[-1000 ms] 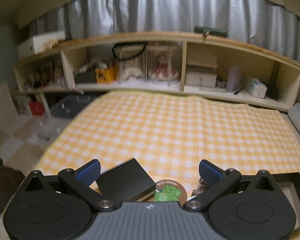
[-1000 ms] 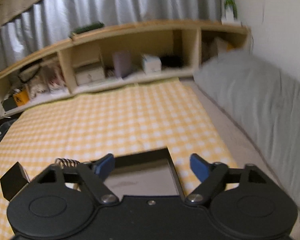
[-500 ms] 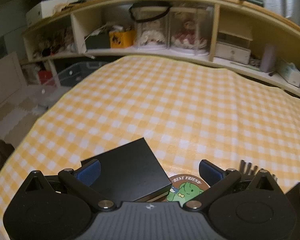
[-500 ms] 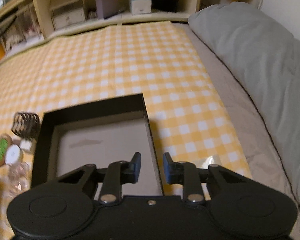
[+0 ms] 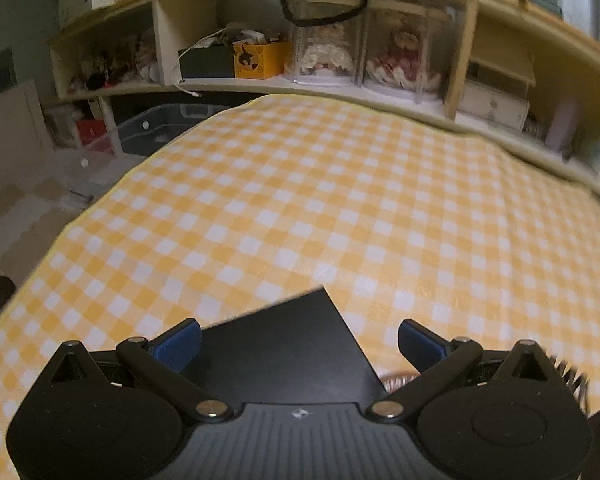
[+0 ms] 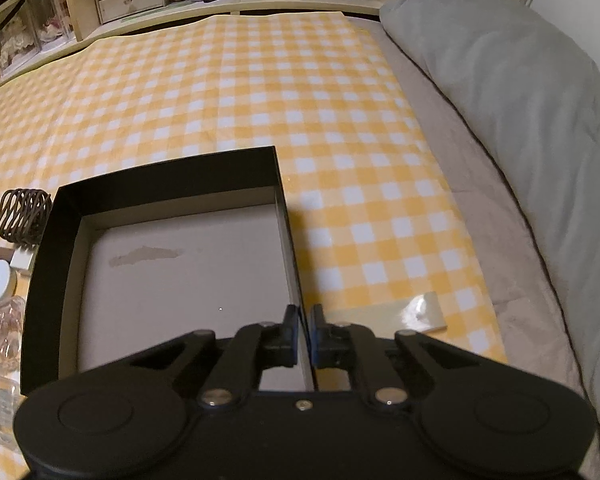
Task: Organize rigid objects
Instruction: 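Lift the black gift box with the left tool toward the open tray box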
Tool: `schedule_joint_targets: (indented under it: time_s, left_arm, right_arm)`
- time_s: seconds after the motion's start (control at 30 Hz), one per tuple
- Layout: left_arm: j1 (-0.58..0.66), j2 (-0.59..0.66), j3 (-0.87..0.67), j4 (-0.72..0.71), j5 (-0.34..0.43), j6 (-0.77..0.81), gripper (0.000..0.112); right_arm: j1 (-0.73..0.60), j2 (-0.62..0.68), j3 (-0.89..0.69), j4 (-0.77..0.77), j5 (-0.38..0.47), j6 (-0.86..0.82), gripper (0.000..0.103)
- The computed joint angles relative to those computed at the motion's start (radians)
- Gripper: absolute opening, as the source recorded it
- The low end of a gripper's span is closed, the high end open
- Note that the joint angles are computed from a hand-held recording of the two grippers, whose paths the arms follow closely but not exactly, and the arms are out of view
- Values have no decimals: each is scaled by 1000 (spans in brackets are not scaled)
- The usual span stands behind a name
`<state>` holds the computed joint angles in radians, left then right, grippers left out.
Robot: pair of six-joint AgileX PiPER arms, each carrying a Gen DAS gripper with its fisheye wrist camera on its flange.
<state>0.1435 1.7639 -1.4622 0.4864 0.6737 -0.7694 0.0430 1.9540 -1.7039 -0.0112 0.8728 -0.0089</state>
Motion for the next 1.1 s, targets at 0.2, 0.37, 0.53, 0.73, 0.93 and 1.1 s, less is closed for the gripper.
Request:
schedule_joint_targets:
  time_s: [0.2, 0.37, 0.53, 0.73, 0.93, 1.1]
  left_arm:
    - [180, 10, 17, -444, -212, 472, 103]
    - [235, 67, 5, -630, -244, 780, 103]
    - [309, 130, -68, -968, -57, 1181, 103]
    - [352, 166, -178, -1035, 246, 1366, 103]
    - [323, 109, -107, -943, 280, 1476, 103]
    - [254, 88, -67, -851, 195, 1448, 103]
  right_arm:
    - [-1, -1, 3, 12, 11, -11, 5]
    - [-14, 9, -21, 61, 50, -65, 3]
    - [-13, 6, -18, 61, 50, -59, 3]
    - [-14, 5, -17, 64, 51, -62, 3]
    - [-15, 6, -21, 63, 56, -59, 3]
    - [-22, 7, -28, 88, 74, -68, 3]
